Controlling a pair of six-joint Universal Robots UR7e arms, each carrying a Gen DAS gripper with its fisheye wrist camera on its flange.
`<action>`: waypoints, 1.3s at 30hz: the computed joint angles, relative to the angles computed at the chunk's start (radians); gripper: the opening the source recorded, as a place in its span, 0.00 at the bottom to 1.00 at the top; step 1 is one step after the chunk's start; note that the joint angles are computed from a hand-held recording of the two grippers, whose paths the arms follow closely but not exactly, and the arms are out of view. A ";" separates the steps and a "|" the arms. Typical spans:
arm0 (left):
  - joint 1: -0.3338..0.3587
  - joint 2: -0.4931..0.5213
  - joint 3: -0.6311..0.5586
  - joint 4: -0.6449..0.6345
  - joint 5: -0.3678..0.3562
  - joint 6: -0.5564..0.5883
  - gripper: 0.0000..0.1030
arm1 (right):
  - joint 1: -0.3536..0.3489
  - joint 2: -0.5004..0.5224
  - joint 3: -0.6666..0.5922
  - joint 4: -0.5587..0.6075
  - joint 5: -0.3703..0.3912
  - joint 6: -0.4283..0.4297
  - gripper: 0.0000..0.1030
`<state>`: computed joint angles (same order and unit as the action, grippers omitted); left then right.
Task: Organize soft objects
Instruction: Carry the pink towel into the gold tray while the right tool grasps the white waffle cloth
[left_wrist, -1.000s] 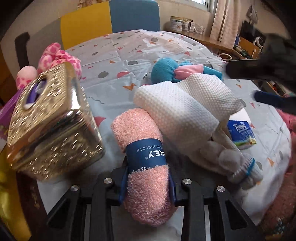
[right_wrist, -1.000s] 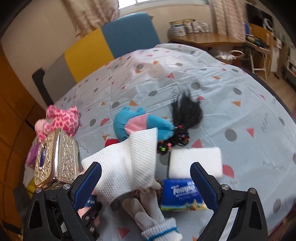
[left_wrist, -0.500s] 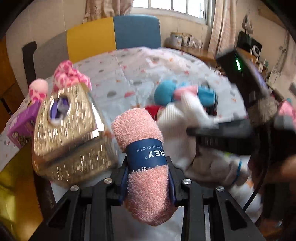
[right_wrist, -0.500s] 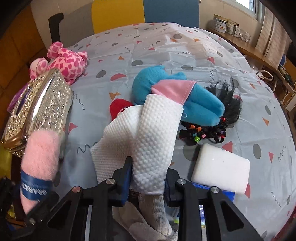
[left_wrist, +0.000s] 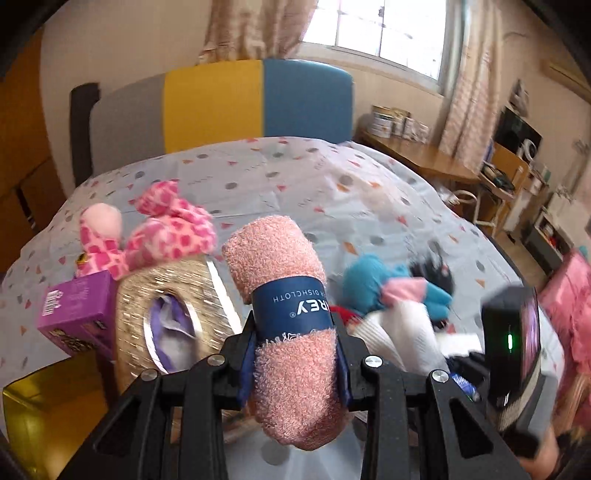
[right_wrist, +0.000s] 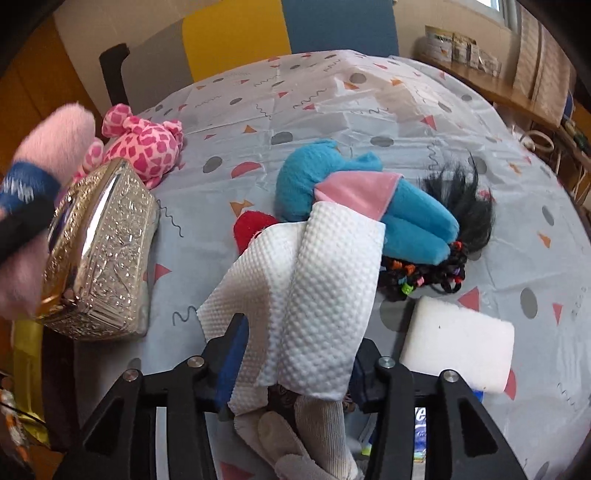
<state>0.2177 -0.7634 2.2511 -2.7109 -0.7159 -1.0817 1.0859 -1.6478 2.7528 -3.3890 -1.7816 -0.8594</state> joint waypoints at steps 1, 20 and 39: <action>0.003 -0.020 0.012 0.012 0.003 -0.021 0.34 | 0.013 0.040 0.009 -0.075 -0.023 -0.022 0.42; -0.045 -0.387 0.240 0.533 0.051 -0.520 0.34 | 0.012 0.109 0.042 -0.275 -0.038 -0.116 0.27; -0.306 -0.657 0.376 1.013 -0.178 -0.968 0.34 | 0.017 0.097 0.057 -0.255 -0.026 -0.138 0.27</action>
